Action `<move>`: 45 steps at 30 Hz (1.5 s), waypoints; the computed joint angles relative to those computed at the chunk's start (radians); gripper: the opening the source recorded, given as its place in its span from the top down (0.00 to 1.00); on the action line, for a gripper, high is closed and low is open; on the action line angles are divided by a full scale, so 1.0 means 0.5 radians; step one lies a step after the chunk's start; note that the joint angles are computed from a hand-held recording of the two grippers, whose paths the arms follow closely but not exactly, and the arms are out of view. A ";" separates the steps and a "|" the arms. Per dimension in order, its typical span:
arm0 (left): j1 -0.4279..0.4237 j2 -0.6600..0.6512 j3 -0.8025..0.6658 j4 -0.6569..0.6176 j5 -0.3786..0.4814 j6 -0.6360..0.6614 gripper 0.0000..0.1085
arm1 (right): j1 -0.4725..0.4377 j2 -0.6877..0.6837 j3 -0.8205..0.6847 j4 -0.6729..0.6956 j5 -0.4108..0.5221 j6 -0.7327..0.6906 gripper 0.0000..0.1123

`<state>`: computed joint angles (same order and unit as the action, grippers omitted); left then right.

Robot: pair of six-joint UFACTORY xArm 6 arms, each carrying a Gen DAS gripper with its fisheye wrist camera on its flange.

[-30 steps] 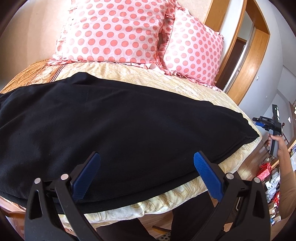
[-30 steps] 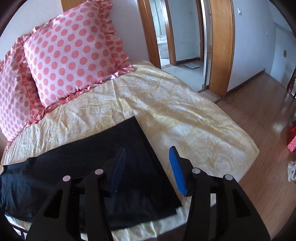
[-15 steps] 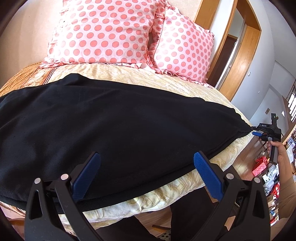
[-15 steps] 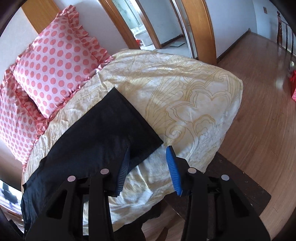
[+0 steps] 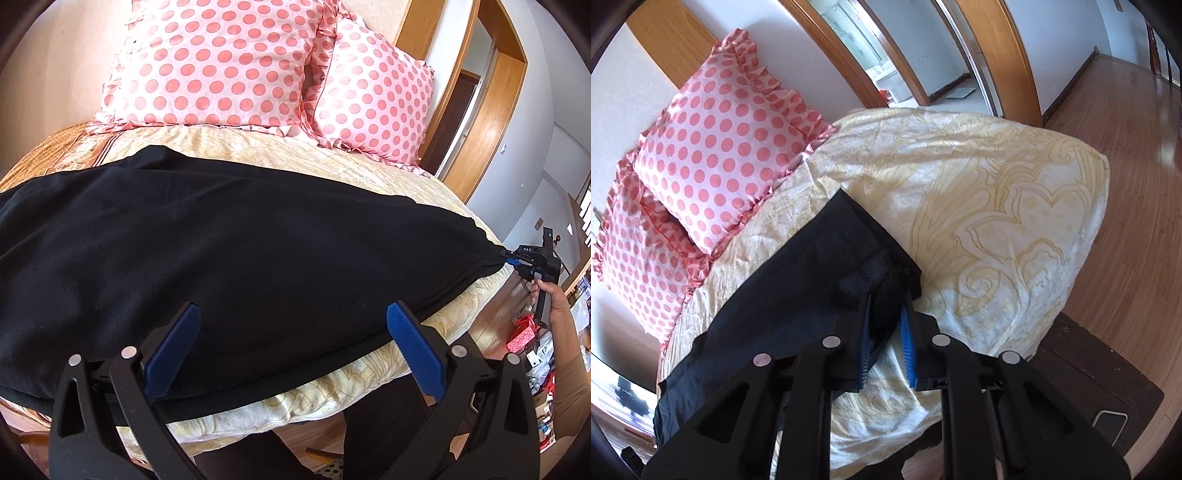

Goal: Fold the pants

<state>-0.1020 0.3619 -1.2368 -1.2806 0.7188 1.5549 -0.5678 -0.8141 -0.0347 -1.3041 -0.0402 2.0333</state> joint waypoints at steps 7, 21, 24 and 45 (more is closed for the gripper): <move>0.010 0.050 -0.043 0.038 -0.039 -0.074 0.07 | 0.321 0.050 -0.138 0.177 0.478 -0.113 0.88; 0.029 0.059 -0.046 -0.001 -0.010 -0.008 0.07 | 0.842 -0.217 -0.336 -0.282 0.698 0.226 0.90; 0.038 0.062 -0.046 -0.022 0.005 0.008 0.07 | 0.995 0.036 -0.585 -0.605 0.688 0.450 0.93; 0.047 0.074 -0.040 -0.095 0.018 0.165 0.07 | 1.388 0.618 -0.861 0.456 1.856 -0.418 0.53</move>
